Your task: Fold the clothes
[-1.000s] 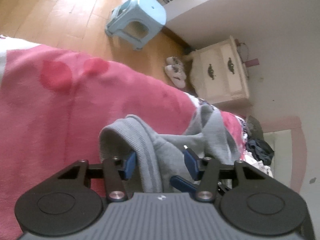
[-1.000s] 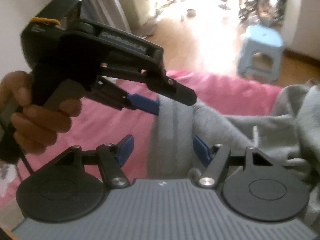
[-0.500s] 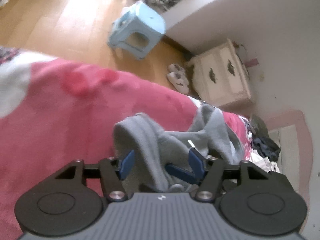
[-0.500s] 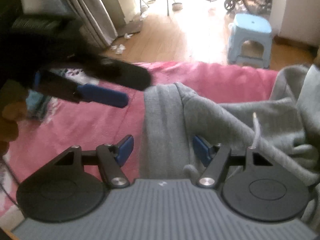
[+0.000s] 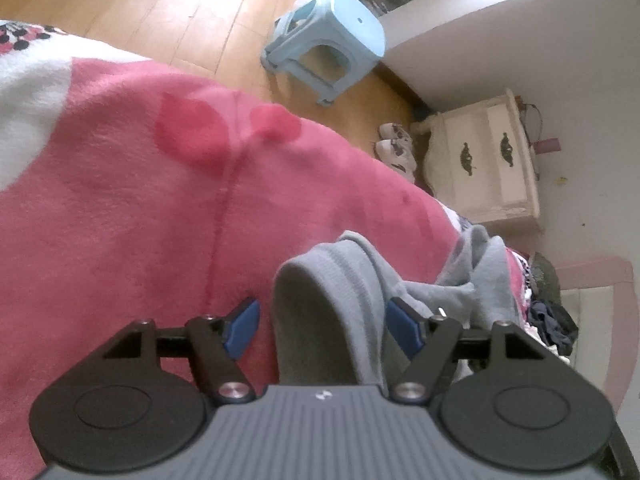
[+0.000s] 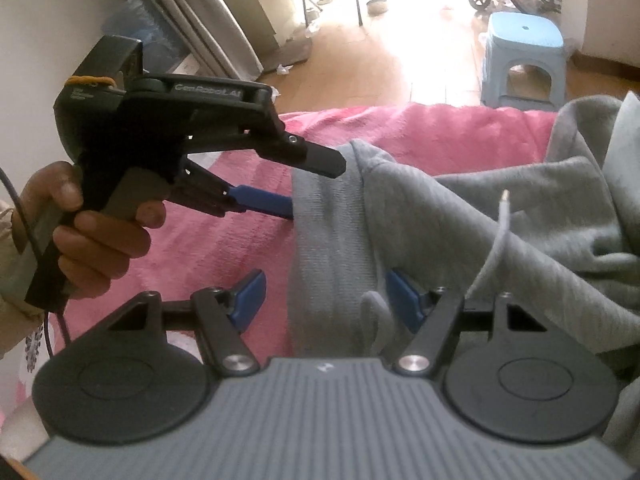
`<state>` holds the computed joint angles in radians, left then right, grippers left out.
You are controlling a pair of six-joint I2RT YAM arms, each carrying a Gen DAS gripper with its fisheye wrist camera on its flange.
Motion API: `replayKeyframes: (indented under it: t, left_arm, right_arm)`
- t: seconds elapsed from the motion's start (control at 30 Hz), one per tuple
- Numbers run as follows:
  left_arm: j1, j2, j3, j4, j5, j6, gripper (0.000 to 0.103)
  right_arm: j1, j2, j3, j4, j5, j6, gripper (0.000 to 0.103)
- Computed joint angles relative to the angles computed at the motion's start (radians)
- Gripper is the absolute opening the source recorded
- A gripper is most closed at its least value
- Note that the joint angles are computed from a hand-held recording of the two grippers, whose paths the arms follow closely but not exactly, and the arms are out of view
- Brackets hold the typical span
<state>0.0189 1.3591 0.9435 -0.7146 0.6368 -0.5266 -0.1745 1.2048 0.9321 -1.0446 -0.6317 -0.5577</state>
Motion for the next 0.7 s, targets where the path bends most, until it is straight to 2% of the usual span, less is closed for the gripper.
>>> replayKeyframes:
  t: [0.1, 0.17, 0.43, 0.7]
  left_arm:
    - [0.002, -0.002, -0.018, 0.032, 0.001, -0.043, 0.069]
    - [-0.002, -0.009, -0.012, 0.031, 0.003, -0.058, 0.062]
    - [-0.012, -0.098, 0.051, -0.027, 0.03, -0.072, 0.062]
    - [-0.089, -0.152, 0.099, -0.029, 0.033, -0.142, 0.064]
  right_arm:
    - [0.007, -0.01, -0.01, 0.006, 0.005, 0.016, 0.068]
    - [0.011, -0.016, -0.013, 0.008, 0.009, 0.025, 0.068]
    - [0.058, -0.057, -0.005, 0.036, 0.05, 0.091, 0.07]
    - [0.203, -0.177, -0.053, 0.114, 0.204, 0.303, 0.073]
